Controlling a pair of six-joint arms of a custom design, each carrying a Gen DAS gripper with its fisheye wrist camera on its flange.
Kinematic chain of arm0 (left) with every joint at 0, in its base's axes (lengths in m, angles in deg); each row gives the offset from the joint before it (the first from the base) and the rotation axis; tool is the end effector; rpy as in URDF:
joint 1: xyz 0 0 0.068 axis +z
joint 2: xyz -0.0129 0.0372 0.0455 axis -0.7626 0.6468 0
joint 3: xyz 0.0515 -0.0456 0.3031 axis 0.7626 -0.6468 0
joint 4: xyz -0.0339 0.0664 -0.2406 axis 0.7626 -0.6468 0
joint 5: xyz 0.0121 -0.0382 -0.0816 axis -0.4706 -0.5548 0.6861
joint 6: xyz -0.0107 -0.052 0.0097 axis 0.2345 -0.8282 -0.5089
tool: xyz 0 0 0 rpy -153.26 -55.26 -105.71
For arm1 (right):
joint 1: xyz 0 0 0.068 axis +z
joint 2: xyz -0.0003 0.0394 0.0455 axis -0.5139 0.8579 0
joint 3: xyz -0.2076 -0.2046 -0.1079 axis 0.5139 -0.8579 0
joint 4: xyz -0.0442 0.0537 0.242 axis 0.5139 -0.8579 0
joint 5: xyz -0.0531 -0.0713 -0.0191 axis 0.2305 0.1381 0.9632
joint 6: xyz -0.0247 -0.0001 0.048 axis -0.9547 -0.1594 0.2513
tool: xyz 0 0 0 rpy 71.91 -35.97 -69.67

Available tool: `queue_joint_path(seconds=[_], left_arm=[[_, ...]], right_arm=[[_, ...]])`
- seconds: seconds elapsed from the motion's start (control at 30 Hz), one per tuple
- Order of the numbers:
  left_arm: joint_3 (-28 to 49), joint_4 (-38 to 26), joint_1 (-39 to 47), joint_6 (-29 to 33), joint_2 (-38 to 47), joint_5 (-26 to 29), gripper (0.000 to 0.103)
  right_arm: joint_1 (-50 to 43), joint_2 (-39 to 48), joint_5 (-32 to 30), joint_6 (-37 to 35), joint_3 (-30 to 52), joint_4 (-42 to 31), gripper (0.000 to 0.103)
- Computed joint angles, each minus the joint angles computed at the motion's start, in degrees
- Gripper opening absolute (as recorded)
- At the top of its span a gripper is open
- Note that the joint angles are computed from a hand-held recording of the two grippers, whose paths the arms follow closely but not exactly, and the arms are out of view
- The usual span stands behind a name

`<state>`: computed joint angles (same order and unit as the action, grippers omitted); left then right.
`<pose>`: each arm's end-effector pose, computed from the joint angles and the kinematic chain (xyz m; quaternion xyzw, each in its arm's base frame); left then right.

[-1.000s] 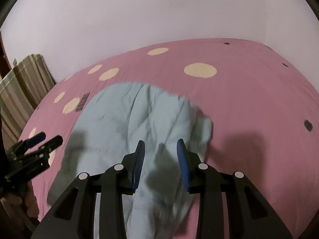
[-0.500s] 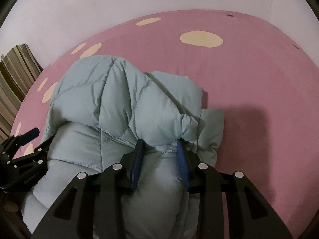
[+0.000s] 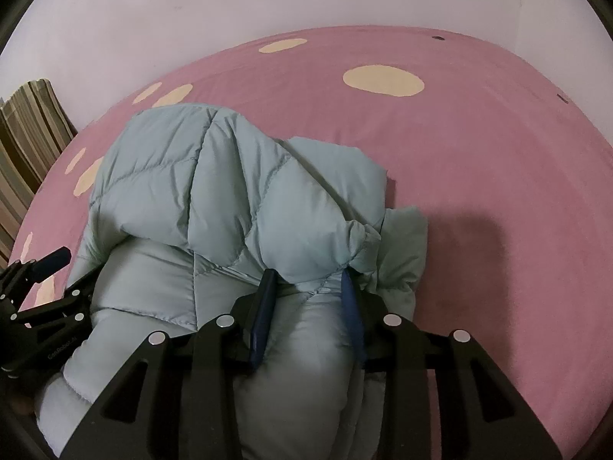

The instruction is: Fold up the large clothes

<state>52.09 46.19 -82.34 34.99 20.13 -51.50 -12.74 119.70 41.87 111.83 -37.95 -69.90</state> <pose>0.2858 -0.1788 0.1198 0.3721 0.8774 0.0031 0.3029 0.2098 0.0554 0.0974 0.3310 0.8980 -0.0108 0.2897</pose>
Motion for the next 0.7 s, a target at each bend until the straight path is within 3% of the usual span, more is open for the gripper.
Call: queue_joint_path(seconds=[0.27,0.4,0.57,0.7], left_arm=[[-0.40,0.16,0.64,-0.62,-0.55,1.17,0.075],[-2.40,1.61,0.54,-0.49,-2.89,0.16,0.078],[-4.78,1.10,1.73,-1.06,-6.81,1.52,0.081],[-7.62,1.38,2.65,-1.32,-10.50,2.67,0.084]], right_arm=[[1.12,-1.12,2.00,0.82,-0.09,-1.10,0.040],[4.70,-4.68,5.71,5.85,0.29,-7.70,0.054],[7.87,-9.95,7.81,10.77,-0.80,-12.38,0.055],[13.84,-15.13,11.68,17.43,0.07,-20.81,0.055]])
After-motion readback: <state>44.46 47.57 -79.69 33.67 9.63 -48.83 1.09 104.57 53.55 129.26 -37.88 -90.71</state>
